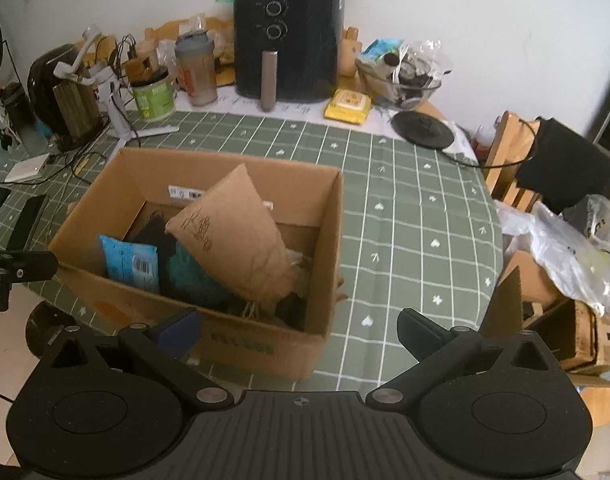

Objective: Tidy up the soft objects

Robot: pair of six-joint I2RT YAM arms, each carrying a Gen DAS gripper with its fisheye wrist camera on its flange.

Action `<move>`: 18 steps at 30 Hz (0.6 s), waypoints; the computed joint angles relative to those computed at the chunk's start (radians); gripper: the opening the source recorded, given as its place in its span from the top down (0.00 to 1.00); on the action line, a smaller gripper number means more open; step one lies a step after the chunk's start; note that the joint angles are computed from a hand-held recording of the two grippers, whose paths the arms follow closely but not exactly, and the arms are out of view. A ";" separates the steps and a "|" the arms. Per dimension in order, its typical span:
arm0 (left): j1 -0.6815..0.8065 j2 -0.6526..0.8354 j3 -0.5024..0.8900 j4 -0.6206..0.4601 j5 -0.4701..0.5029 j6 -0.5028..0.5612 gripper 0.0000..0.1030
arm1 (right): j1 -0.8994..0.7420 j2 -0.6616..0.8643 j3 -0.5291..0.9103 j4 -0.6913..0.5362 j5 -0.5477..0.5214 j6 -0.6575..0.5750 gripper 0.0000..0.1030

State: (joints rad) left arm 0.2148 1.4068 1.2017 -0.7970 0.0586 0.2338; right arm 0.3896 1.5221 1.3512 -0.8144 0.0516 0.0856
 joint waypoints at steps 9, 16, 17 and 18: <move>0.029 0.105 0.104 -0.158 -0.004 -0.019 0.00 | 0.020 0.072 0.068 -0.099 -0.024 0.009 0.00; 0.028 0.136 0.132 -0.200 -0.028 -0.011 0.00 | 0.033 0.110 0.105 -0.144 -0.037 0.015 0.00; 0.026 0.139 0.137 -0.203 -0.030 -0.007 0.00 | 0.034 0.114 0.109 -0.149 -0.039 0.016 0.00; 0.023 0.141 0.140 -0.206 -0.032 -0.005 0.00 | 0.034 0.117 0.111 -0.153 -0.040 0.017 0.00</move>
